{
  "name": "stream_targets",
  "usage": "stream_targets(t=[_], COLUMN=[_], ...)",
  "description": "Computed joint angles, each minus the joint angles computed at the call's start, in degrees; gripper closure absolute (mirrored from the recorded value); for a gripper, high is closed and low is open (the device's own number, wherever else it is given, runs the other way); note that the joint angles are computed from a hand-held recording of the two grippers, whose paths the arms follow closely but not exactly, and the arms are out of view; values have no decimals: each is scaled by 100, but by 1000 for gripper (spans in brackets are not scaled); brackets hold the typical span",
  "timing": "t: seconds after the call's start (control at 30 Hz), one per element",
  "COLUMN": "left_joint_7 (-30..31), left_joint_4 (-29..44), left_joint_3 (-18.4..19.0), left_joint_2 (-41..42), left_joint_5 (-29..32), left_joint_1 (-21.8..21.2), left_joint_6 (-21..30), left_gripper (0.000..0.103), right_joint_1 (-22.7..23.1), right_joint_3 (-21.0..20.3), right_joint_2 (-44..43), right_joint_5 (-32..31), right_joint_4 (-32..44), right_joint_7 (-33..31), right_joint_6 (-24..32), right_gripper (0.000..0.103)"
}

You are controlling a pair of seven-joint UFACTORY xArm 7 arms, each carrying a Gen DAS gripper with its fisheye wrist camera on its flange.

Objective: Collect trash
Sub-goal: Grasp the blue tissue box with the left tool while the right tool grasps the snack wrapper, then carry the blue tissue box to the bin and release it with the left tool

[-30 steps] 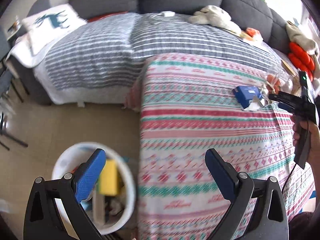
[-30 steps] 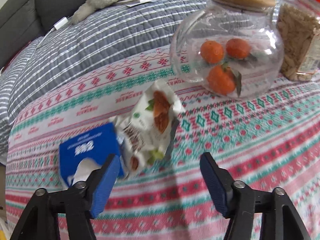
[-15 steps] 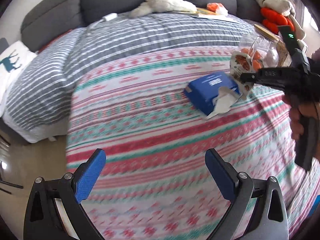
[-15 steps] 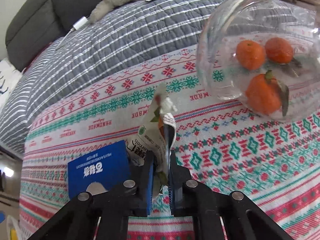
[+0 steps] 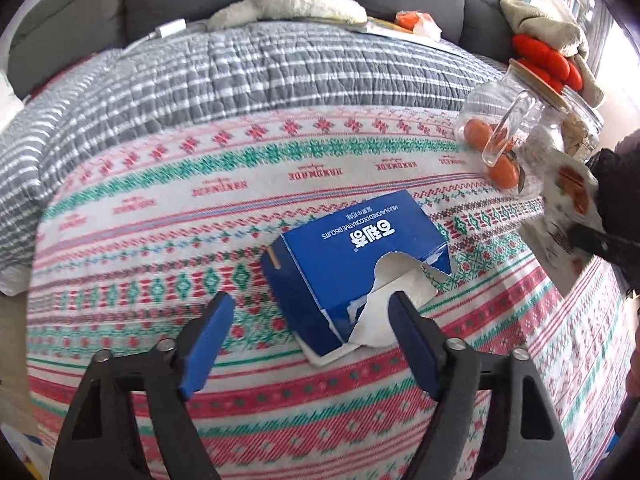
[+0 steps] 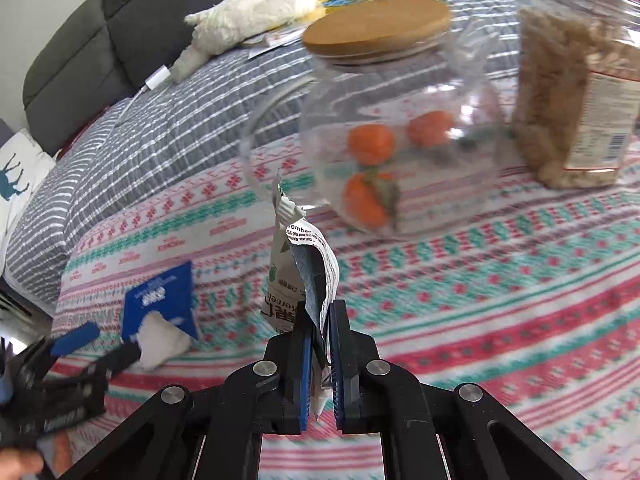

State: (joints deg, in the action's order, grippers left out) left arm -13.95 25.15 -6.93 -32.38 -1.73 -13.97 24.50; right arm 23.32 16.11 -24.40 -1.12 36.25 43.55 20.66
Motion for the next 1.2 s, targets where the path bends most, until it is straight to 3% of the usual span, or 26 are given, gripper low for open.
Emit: stream_targets(t=[0.07,0.17,0.27,0.5,0.83,1.03,1.2], left_joint_7=[-193,-210,-181,-153,214,550,959], left_joint_4=[-75,-134,-191,-543,-836,-869,-748], left_joint_3=[-129,-3,96,146,278,505,905], left_joint_2=[9,-56,-244,-1496,-3851,-5114,-5877], left_joint_5=[79,-28,-118,-211,-182,-153,-55], left_joint_1=[124,23,-44,-97,-62,221,693], left_joint_6=[-201,-275,-98,836,2775,4014,4858], left_gripper=[39,63,73,74,74,74,74], right_joint_1=[41,56,58,88,416,706,916], right_joint_3=[-66,-106,-121,24,592,865,1097], right_joint_2=[-135,-303,-539,-902,-1040,-1061,-929], right_joint_5=[24,59,95,206,167,187,118], right_joint_4=[-108,-229,-350,-173,343,520,704], right_joint_7=[-90,-179,-208,-27,530,912,1158], right_joint_6=[98,254,433,981,1538,1745,1841], right_gripper=[96,96,96,96,96,96,96])
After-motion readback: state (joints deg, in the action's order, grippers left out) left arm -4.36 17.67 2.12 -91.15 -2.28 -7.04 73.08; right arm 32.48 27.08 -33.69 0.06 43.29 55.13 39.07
